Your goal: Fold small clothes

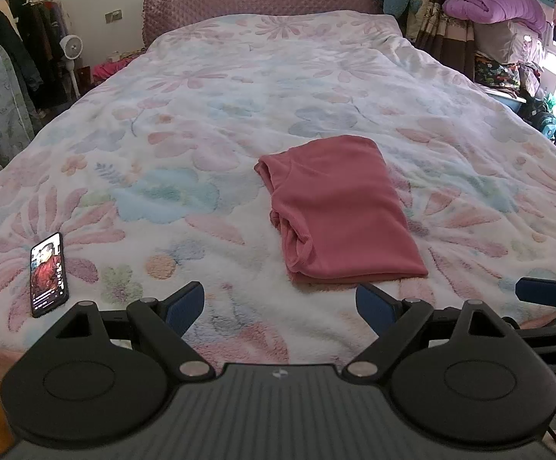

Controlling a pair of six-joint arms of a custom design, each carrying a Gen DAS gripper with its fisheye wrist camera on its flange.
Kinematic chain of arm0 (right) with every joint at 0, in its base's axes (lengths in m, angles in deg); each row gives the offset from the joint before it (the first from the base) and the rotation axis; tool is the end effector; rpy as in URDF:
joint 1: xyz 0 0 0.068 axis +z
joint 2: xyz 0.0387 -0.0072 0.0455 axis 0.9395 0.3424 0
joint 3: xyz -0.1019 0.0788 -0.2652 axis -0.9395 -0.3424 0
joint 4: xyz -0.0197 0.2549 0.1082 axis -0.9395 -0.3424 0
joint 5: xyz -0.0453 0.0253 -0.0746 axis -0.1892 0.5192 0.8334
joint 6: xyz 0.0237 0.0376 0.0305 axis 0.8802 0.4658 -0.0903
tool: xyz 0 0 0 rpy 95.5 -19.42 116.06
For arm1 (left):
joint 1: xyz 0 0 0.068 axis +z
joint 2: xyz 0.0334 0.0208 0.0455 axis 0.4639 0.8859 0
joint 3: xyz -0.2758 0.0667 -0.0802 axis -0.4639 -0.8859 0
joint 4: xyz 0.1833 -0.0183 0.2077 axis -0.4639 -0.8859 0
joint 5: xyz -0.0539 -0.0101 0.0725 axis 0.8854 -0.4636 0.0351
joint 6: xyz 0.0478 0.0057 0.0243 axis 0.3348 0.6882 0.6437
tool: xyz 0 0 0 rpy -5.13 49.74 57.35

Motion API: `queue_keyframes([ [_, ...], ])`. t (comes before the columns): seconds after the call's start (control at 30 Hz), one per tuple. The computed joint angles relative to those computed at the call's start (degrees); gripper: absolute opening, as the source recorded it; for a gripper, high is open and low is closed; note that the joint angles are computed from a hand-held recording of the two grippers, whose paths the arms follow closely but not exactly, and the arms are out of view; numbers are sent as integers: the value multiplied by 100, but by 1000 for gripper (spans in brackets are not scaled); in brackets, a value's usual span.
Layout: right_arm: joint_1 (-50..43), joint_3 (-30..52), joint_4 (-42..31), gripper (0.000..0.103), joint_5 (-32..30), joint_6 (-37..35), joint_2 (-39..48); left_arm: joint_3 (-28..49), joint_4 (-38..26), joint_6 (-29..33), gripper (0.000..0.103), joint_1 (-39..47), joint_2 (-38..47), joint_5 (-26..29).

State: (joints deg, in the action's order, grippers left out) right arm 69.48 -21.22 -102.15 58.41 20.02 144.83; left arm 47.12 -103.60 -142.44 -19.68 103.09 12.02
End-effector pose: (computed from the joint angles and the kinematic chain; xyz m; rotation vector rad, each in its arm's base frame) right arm 0.2833 0.0110 0.2602 -0.5100 2.4057 0.3543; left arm 0.2267 -0.2137 0.2801 -0.3043 2.3744 0.1520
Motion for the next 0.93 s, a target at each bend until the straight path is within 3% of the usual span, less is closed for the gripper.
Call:
queue_keyframes([
  [0.93,5,-10,7,82,5,0,-5,83,-158,-83,103,-60,39,-83],
])
